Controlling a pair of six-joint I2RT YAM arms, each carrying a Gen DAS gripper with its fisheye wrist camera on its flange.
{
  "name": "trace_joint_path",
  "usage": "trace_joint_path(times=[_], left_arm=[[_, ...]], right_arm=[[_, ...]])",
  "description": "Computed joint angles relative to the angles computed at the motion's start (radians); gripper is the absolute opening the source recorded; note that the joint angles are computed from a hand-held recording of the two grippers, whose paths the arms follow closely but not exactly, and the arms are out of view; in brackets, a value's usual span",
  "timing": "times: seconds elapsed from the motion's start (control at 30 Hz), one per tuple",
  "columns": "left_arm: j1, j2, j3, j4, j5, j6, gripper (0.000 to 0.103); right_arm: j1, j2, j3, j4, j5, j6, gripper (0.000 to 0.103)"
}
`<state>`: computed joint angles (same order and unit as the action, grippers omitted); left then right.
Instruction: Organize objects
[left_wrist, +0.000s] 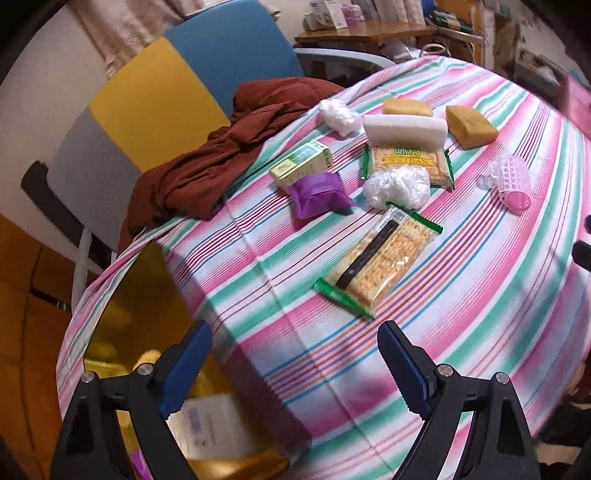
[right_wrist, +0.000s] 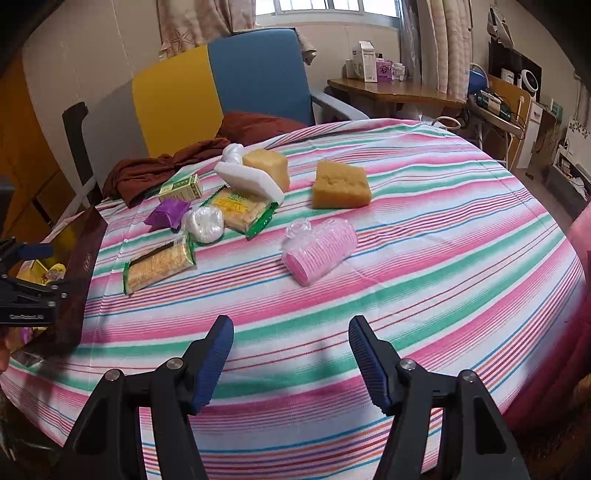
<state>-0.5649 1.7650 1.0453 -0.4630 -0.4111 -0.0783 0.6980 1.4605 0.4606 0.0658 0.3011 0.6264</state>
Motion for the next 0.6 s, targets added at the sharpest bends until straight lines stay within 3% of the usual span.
trace_joint_path(times=[0.47, 0.6], left_arm=[[-0.010, 0.288, 0.287, -0.066, 0.000, 0.088, 0.091], [-0.005, 0.330, 0.344, -0.101, 0.056, 0.136, 0.091]], right_arm=[[-0.099, 0.010, -0.066, 0.067, -0.070, -0.015, 0.066], [-0.111, 0.029, -0.069, 0.085, -0.083, -0.025, 0.066]])
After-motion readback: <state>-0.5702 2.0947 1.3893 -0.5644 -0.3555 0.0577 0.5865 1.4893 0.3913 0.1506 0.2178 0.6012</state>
